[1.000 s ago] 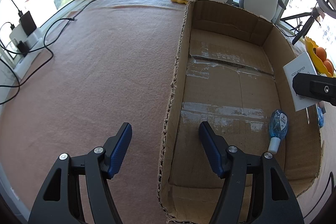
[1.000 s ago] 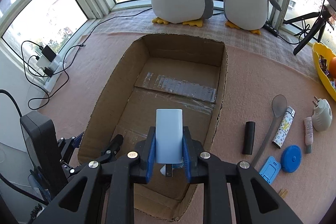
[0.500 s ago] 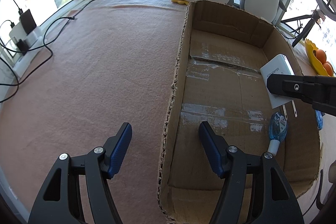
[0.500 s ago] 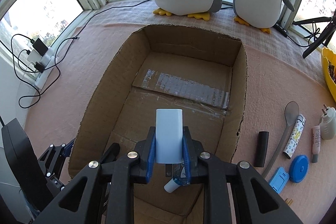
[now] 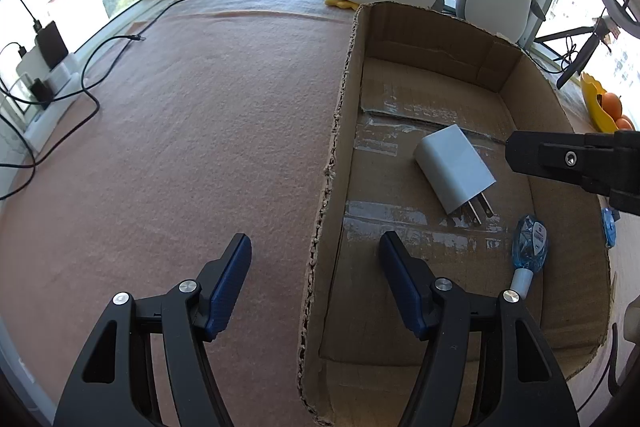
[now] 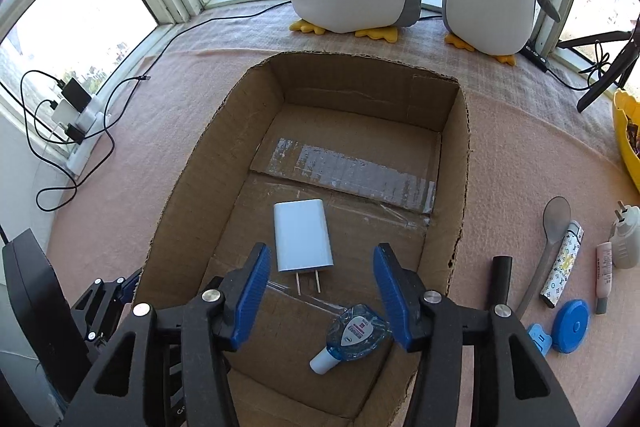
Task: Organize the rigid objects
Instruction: 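Carry the white charger with the right tool into the box and release, then move the right tool to the wooden clothespin and grasp it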
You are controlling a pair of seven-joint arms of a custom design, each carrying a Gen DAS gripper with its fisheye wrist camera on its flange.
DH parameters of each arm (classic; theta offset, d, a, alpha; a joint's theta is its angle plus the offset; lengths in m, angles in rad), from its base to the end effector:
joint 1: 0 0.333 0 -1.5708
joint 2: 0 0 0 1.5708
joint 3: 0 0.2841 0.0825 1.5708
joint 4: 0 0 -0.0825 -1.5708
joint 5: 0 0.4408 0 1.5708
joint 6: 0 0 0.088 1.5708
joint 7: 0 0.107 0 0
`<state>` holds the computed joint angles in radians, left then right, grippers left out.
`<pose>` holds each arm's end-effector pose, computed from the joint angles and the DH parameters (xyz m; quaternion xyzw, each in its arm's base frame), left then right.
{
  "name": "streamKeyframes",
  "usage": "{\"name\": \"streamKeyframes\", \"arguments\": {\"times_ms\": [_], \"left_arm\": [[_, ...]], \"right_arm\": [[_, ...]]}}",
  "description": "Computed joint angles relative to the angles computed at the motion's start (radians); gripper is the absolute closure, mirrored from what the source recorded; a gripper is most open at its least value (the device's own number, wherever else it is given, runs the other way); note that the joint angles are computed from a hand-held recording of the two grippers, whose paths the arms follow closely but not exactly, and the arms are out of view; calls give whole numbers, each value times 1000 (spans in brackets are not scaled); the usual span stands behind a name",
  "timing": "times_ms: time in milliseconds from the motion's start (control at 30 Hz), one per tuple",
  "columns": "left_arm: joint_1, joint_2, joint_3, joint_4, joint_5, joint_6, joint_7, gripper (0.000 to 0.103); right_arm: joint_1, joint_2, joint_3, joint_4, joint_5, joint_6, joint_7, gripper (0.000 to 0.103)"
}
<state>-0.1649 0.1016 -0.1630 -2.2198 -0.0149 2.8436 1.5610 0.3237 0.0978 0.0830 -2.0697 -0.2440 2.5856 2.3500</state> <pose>0.5865 -0.1984 0.3189 -0.5733 0.7773 -0.2179 0.1400 0.5903 0.2585 0.3660 -0.6194 0.7532 -0.1184 0.1873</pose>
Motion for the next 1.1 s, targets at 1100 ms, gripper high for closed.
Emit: {"name": "streamKeyframes", "arguments": {"times_ms": [1100], "left_arm": [[5, 9, -7, 16, -60, -12, 99, 36]], "right_arm": [[-101, -978, 72, -585, -146, -324, 257, 48]]}}
